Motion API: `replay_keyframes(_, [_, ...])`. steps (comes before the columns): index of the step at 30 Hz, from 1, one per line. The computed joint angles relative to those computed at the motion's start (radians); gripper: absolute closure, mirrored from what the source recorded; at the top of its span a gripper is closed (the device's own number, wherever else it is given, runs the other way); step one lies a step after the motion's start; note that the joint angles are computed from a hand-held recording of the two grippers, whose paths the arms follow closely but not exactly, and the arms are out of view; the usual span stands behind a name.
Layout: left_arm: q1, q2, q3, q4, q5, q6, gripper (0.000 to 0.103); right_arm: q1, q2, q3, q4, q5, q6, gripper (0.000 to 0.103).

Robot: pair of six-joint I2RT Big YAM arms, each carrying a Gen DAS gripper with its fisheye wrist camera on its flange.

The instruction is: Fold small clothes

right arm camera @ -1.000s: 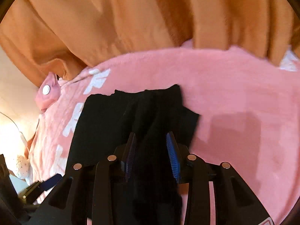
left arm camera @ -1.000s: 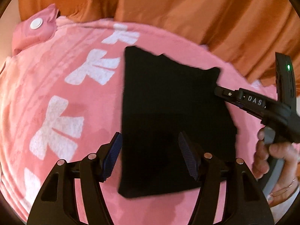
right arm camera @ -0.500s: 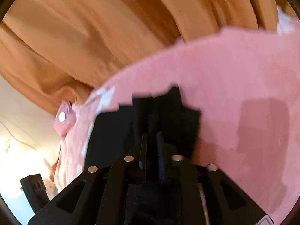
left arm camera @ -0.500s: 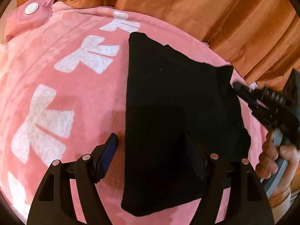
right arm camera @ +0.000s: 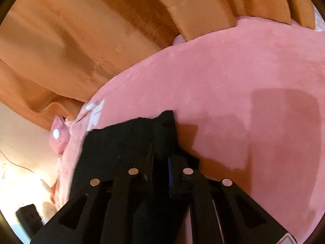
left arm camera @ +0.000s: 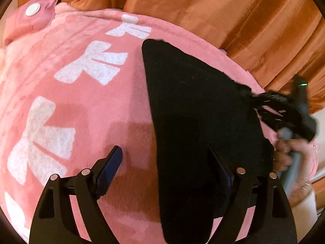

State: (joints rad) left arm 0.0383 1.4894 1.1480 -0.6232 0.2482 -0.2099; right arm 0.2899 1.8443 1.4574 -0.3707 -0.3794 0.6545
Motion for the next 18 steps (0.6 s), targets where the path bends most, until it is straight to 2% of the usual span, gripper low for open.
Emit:
replay_keyframes(3, [0.006,-0.016,-0.006,-0.01,0.017,-0.022,0.023,-0.002,-0.162,-0.181,0.12,-0.02,0.007,0.08])
replay_keyframes(4, [0.008,-0.027,-0.011,-0.012,0.019,-0.025,0.023,0.003,-0.195,-0.221,0.131,-0.028,0.008,0.077])
replay_keyframes(6, [0.006,-0.057,-0.031,-0.009,0.003,-0.019,0.023,0.035,-0.278,-0.334,0.142,-0.041,0.003,0.064])
replay_keyframes(10, [-0.008,-0.093,-0.064,-0.015,-0.041,-0.031,0.023,0.132,-0.309,-0.412,0.12,0.029,-0.047,0.064])
replay_keyframes(12, [-0.024,-0.074,-0.06,-0.04,-0.089,-0.031,0.023,0.157,-0.277,-0.388,0.072,0.062,-0.111,0.084])
replay_keyframes(13, [-0.028,-0.066,-0.059,-0.045,-0.107,-0.029,0.023,0.149,-0.277,-0.38,0.06,0.06,-0.108,0.098])
replay_keyframes(14, [-0.029,-0.069,-0.065,-0.04,-0.113,-0.032,0.024,0.138,-0.298,-0.395,0.099,0.048,-0.086,0.098])
replay_keyframes(16, [-0.028,-0.075,-0.067,-0.04,-0.108,-0.037,0.023,0.133,-0.347,-0.417,0.133,0.078,-0.108,0.099])
replay_keyframes(18, [-0.037,-0.07,-0.065,-0.042,-0.122,-0.034,0.023,0.116,-0.346,-0.427,0.095,0.097,-0.14,0.101])
